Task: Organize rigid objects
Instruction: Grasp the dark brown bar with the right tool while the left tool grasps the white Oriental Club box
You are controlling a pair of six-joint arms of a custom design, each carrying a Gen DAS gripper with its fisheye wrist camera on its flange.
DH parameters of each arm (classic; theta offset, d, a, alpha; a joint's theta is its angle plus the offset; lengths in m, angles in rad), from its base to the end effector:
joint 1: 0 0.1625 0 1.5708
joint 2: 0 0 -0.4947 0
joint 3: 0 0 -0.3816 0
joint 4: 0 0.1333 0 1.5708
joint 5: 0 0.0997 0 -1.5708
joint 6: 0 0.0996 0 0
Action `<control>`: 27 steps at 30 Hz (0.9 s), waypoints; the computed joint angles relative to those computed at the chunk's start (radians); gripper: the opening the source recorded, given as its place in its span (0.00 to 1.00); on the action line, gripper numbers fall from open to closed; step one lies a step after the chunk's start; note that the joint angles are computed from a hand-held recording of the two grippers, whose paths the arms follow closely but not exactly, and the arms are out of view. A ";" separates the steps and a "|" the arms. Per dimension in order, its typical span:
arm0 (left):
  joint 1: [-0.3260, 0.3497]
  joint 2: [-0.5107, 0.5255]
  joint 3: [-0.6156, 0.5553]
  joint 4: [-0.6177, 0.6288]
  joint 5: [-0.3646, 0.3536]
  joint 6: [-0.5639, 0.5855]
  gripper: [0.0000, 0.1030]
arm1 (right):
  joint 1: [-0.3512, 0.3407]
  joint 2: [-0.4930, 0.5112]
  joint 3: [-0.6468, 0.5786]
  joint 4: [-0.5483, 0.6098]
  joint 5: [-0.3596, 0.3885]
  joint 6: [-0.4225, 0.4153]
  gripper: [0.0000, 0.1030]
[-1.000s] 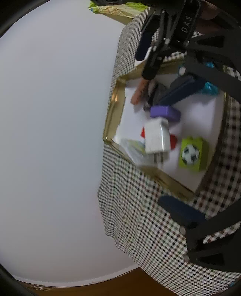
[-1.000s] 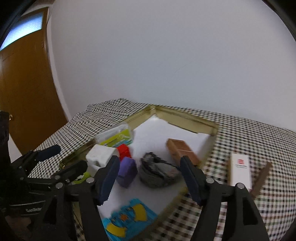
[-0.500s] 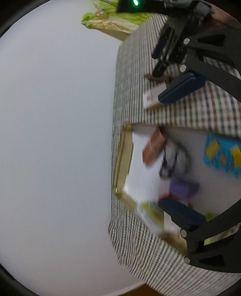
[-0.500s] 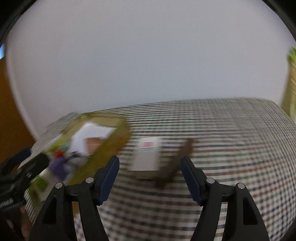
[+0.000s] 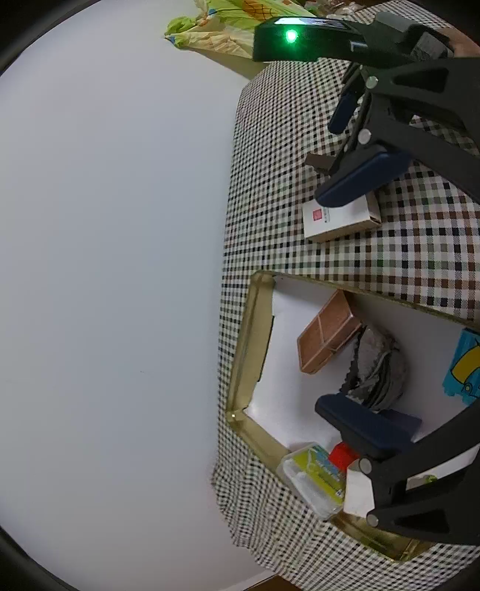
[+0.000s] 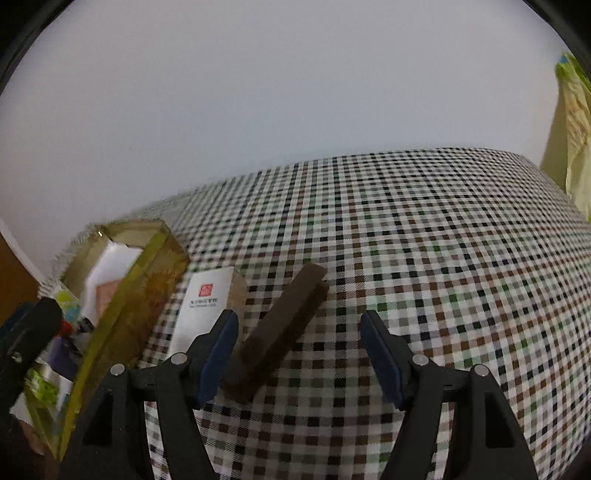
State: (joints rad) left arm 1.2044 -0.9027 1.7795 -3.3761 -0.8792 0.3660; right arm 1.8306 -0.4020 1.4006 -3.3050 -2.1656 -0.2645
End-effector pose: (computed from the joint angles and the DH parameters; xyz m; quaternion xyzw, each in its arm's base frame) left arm -0.0569 -0.6976 0.2914 0.1595 0.8398 -0.4213 0.3030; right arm 0.2781 -0.7447 0.0410 0.1294 -0.8890 0.3431 0.2742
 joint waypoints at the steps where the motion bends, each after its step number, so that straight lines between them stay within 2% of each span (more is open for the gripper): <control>1: 0.002 -0.001 0.001 0.001 -0.005 -0.004 1.00 | 0.002 0.008 -0.009 -0.001 -0.023 -0.007 0.69; 6: 0.006 0.011 -0.006 -0.005 -0.015 -0.006 1.00 | 0.005 0.011 -0.016 0.001 -0.084 -0.014 0.69; 8: 0.001 0.017 -0.003 -0.016 -0.010 0.009 1.00 | -0.003 0.009 -0.021 0.056 -0.070 0.001 0.69; 10: -0.001 0.018 -0.002 -0.022 -0.017 0.020 1.00 | 0.001 0.016 -0.023 0.057 -0.084 -0.030 0.65; 13: -0.006 0.019 0.003 -0.026 -0.026 0.032 1.00 | -0.003 0.004 0.002 0.032 -0.083 -0.062 0.40; 14: -0.007 0.019 0.005 -0.024 -0.032 0.036 1.00 | -0.005 -0.004 0.018 0.025 -0.074 -0.070 0.26; 17: -0.015 0.023 0.012 -0.021 -0.038 0.051 1.00 | -0.014 -0.027 0.057 0.015 -0.034 -0.063 0.17; 22: -0.033 0.046 0.023 -0.029 -0.059 0.116 0.99 | -0.034 -0.064 0.103 -0.018 -0.011 -0.041 0.17; 27: -0.032 0.073 -0.007 0.067 -0.081 0.131 0.91 | -0.057 -0.104 0.142 -0.032 0.017 0.007 0.17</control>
State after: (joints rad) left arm 1.1723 -0.8292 1.7727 -3.3086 -0.9604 0.4973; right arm 1.7731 -0.5059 1.5426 -3.3371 -2.1481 -0.2576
